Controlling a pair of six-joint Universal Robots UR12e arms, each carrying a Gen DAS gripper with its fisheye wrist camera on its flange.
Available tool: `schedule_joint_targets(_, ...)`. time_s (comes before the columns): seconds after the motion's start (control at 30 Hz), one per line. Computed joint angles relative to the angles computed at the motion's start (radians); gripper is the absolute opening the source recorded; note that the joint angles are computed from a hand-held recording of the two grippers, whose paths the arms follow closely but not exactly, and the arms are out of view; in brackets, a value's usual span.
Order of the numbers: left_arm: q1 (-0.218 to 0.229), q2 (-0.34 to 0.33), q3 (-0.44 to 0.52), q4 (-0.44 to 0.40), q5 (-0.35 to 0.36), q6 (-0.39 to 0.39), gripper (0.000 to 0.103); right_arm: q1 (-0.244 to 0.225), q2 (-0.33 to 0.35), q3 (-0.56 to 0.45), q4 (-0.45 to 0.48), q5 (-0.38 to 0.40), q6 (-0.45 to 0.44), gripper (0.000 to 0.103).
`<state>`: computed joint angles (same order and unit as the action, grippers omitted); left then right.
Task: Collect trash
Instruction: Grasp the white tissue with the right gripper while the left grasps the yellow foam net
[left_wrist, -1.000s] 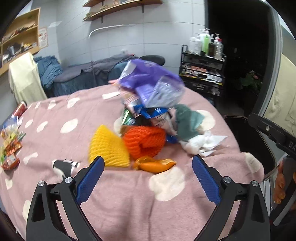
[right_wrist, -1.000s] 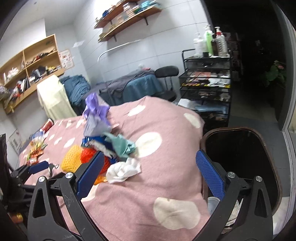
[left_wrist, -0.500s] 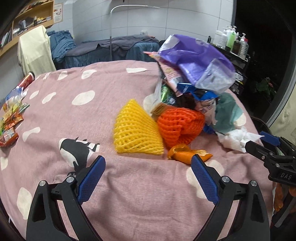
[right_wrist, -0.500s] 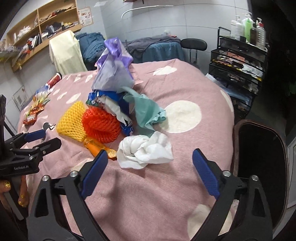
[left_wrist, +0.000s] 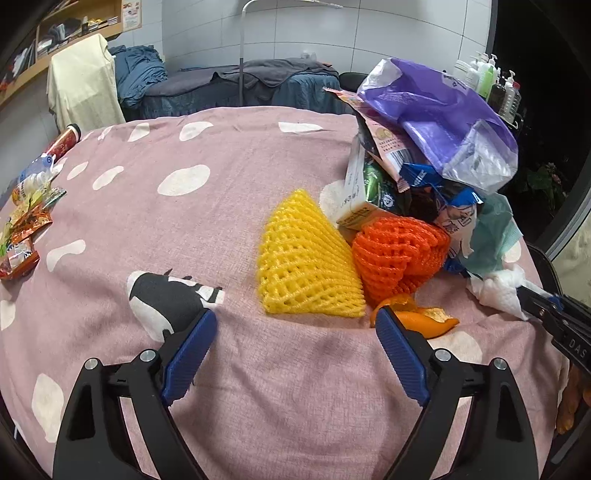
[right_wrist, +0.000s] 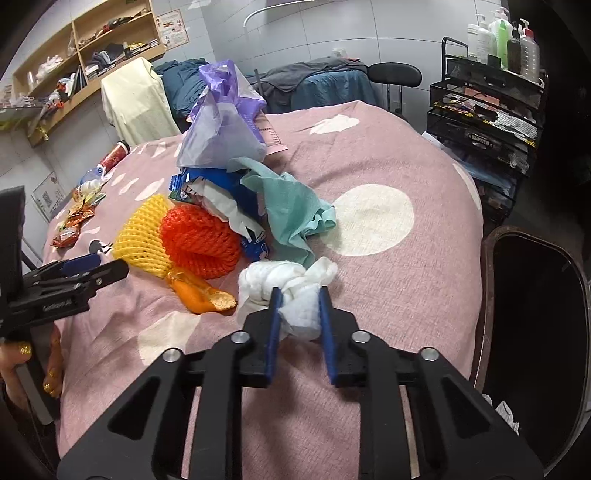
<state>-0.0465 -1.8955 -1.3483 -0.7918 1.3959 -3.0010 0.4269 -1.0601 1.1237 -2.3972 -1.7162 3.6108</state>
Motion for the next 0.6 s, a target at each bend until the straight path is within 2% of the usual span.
schedule_joint_targets(0.1,0.001,-0.014,0.020,-0.014,0.000,-0.011,0.081,0.002,-0.010,0.022,-0.039,0.000,0.000,0.013)
schedule_joint_targets(0.2,0.001,-0.028,0.040,-0.028,0.000,-0.016,0.072,0.005,-0.019,0.039,-0.070,-0.005,0.005,0.010)
schedule_joint_targets(0.27,0.002,-0.037,0.054,-0.045,-0.006,-0.015,0.061,0.005,-0.025,0.051,-0.096,-0.003,0.013,0.009)
schedule_joint_targets(0.33,0.002,-0.043,0.063,-0.059,-0.012,-0.015,0.043,0.007,-0.031,0.060,-0.112,-0.009,0.014,0.008)
schedule_joint_targets(0.43,0.001,-0.043,0.063,-0.065,-0.029,-0.005,0.023,0.010,-0.040,0.072,-0.139,-0.021,0.017,0.008)
schedule_joint_targets(0.5,0.002,-0.036,0.052,-0.046,-0.038,-0.003,0.018,0.011,-0.046,0.081,-0.154,-0.024,0.016,0.008)
schedule_joint_targets(0.6,0.007,-0.024,0.035,-0.013,-0.050,-0.026,0.017,0.013,-0.055,0.091,-0.170,-0.038,0.018,0.008)
